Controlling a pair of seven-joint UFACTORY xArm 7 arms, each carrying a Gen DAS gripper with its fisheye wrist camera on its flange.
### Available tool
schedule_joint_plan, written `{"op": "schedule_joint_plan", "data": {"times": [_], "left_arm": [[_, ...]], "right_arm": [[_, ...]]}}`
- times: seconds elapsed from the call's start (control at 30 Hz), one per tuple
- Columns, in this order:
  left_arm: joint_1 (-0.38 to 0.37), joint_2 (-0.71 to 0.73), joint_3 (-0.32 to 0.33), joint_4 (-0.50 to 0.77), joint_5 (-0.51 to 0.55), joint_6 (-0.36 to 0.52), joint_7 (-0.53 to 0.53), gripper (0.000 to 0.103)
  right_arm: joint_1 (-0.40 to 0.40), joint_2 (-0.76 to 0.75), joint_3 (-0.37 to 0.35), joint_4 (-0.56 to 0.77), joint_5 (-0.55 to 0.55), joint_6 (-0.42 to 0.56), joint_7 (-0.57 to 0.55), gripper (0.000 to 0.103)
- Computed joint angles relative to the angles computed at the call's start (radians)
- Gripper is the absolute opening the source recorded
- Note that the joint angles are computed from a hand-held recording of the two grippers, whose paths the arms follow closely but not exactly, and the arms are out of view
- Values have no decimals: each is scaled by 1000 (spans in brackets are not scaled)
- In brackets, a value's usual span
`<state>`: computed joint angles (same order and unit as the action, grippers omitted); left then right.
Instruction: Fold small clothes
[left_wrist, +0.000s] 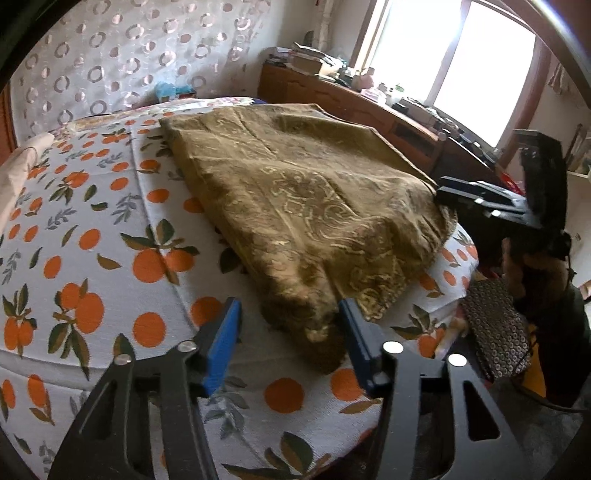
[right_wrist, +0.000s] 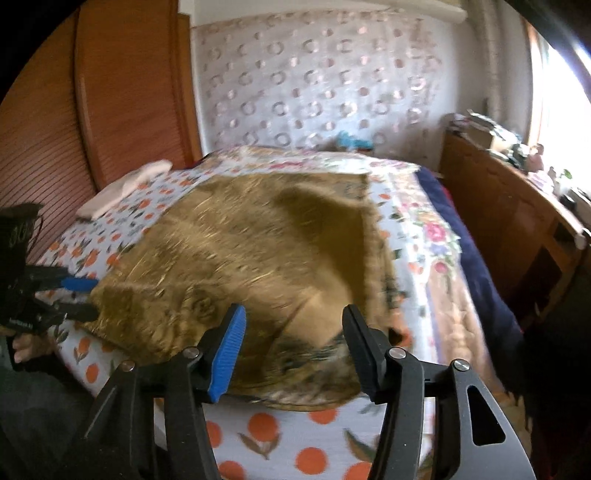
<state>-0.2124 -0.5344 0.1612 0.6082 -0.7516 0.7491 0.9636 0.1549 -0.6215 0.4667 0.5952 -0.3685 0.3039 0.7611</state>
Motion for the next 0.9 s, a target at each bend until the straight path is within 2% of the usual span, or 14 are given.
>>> {"op": "schedule_joint_plan", "data": {"times": [0.03, 0.1, 0.17, 0.4, 0.63, 0.73, 0.83, 0.9], "left_arm": [[-4, 6, 13, 10, -4, 31, 3, 39], [-7, 25, 35, 40, -13, 115, 12, 12], [2, 17, 27, 54, -32, 135, 25, 7], [-15, -2, 18, 169, -151, 146, 38, 5], [-38, 43, -9, 244, -220, 67, 46, 4], [-37, 68, -6, 267, -236, 52, 48, 4], [-27, 82, -5, 275, -242, 43, 50, 4], [-19, 87, -11, 278, -242, 32, 44, 4]], "right_arm": [[11, 16, -4, 3, 3, -4, -9, 62], [31, 49, -11, 8, 8, -16, -27, 66], [43, 73, -16, 15, 9, -19, -42, 71], [105, 99, -56, 25, 32, -45, -112, 78], [105, 70, -48, 4, 35, -55, -143, 81], [86, 70, -18, 6, 26, -34, -136, 82], [19, 74, 48, 31, -24, 16, -82, 82], [3, 85, 46, 40, -47, 15, -62, 81]]}}
